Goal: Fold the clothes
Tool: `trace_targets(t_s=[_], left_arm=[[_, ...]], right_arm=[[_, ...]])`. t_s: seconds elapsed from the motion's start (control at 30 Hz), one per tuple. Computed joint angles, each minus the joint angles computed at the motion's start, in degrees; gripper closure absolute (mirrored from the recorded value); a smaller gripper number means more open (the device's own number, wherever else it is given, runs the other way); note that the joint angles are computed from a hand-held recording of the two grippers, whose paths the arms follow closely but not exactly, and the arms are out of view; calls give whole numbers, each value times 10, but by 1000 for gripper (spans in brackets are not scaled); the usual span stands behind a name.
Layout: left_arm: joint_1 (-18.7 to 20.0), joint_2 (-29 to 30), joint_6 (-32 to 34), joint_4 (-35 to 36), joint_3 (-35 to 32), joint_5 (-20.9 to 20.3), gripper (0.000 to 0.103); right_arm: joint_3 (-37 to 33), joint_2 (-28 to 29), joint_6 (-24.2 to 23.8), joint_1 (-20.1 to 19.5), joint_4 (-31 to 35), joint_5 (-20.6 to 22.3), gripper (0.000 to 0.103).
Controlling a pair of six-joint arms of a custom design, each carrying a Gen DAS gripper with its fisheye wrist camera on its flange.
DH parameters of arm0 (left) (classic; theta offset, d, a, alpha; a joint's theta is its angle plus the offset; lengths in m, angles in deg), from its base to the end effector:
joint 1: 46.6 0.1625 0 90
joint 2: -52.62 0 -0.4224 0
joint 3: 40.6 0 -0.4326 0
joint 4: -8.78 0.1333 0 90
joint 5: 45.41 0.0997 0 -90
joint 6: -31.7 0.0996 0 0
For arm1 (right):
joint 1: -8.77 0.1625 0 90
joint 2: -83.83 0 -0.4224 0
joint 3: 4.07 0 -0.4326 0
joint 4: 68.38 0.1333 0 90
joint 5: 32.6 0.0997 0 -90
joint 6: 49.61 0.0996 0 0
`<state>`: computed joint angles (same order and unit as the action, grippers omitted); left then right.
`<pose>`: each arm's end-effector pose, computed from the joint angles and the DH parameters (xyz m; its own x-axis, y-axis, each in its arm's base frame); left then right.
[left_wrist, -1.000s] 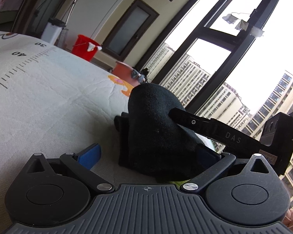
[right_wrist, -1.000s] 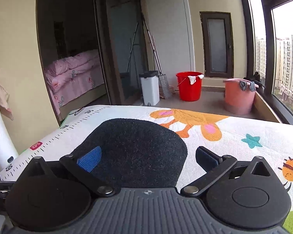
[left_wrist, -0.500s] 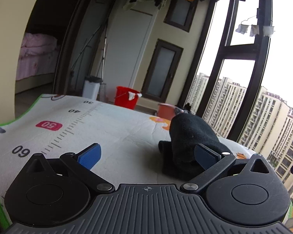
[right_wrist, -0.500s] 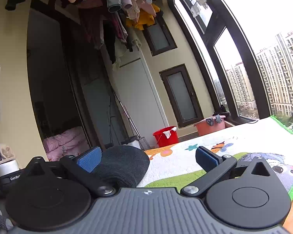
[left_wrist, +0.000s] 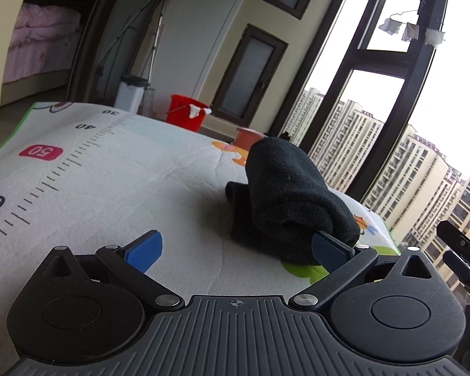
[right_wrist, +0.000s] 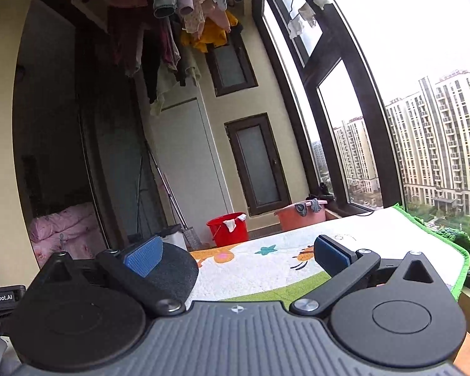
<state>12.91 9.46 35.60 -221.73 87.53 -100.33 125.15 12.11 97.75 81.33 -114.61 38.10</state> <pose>-0.0741 -0.5014 0.0566 -0.9239 0.0400 -0.3805 0.3507 0.4860 -0.8005 0.0274 -0.4673 0.0826 -0.8716 -0.1228 0.4746 -0.4887 0.1428 -0.8607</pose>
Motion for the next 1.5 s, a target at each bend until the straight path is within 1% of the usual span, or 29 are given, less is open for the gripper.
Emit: trace_targets(t_s=[0.07, 0.1, 0.13, 0.2, 0.3, 0.33, 0.4, 0.43, 0.47, 0.5, 0.53, 0.57, 0.63, 0.7, 0.73, 0.8, 0.87, 0.93, 1.0, 1.03, 1.07, 1.1, 1.13, 1.17, 1.2, 1.3, 1.37, 1.47, 1.5], left_arm=[[0, -5, 10, 15, 1, -5, 0], [0, -7, 16, 21, 1, -7, 0], [-2, -6, 29, 15, 3, -11, 0], [-12, 3, 67, -16, 5, -14, 0], [-49, 46, 156, -117, -5, 54, 0], [-62, 63, 185, -150, -13, 84, 0], [-93, 114, 270, -243, -52, 182, 0], [-105, 132, 304, -268, -73, 228, 0], [-109, 139, 320, -269, -86, 250, 0], [-106, 137, 313, -246, -89, 251, 0], [-100, 129, 283, -199, -87, 252, 0], [-94, 118, 242, -139, -84, 253, 0], [-83, 93, 156, -28, -79, 258, 0], [-74, 76, 103, 19, -74, 245, 0], [-68, 69, 87, 24, -69, 227, 0], [-59, 58, 76, 18, -54, 187, 0], [-52, 45, 72, 18, -35, 143, 0], [-37, 20, 50, 66, -25, 98, 0], [-15, -13, 15, 139, -17, 38, 0], [-7, -22, 5, 152, -16, 15, 0], [-3, -23, 2, 150, -15, 5, 0], [-1, -24, -1, 145, -13, -1, 0], [-3, -22, 0, 142, -13, 1, 0], [-7, -19, 1, 139, -12, 9, 0], [-11, -16, 2, 136, -12, 19, 0], [-20, -8, -10, 128, -14, 44, 0], [-20, -5, -13, 125, -17, 46, 0], [-23, -8, -16, 132, -19, 55, 0], [-25, -7, -16, 134, -20, 60, 0]], right_arm=[[-31, 3, 26, 3, 68, 24, 0], [-45, 7, 29, 6, 101, 32, 0], [-56, 11, 24, 9, 129, 37, 0], [-52, 14, -2, 16, 141, 28, 0], [-45, 18, -44, 27, 155, 14, 0], [-42, 20, -46, 39, 145, 35, 0], [-45, 28, -34, 63, 134, 86, 0], [-55, 34, -22, 70, 145, 109, 0], [-73, 43, -11, 69, 181, 109, 0], [-100, 57, 5, 64, 239, 91, 0], [-117, 65, 10, 60, 273, 79, 0], [-127, 74, 16, 56, 292, 70, 0], [-141, 92, 1, 63, 307, 86, 0], [-139, 94, -13, 63, 300, 76, 0], [-138, 95, -21, 62, 296, 70, 0], [-130, 92, -5, 66, 279, 89, 0], [-131, 93, 19, 65, 278, 97, 0], [-141, 99, 45, 64, 289, 102, 0], [-146, 104, 60, 67, 291, 114, 0], [-142, 104, 61, 69, 282, 120, 0], [-138, 104, 63, 75, 269, 136, 0], [-134, 105, 65, 81, 254, 153, 0], [-132, 104, 67, 83, 249, 161, 0], [-131, 103, 70, 83, 246, 166, 0], [-131, 102, 71, 81, 249, 160, 0], [-133, 99, 71, 69, 267, 131, 0], [-140, 99, 62, 57, 294, 99, 0], [-171, 112, 45, 39, 374, 49, 0], [-184, 119, 39, 40, 391, 45, 0]])
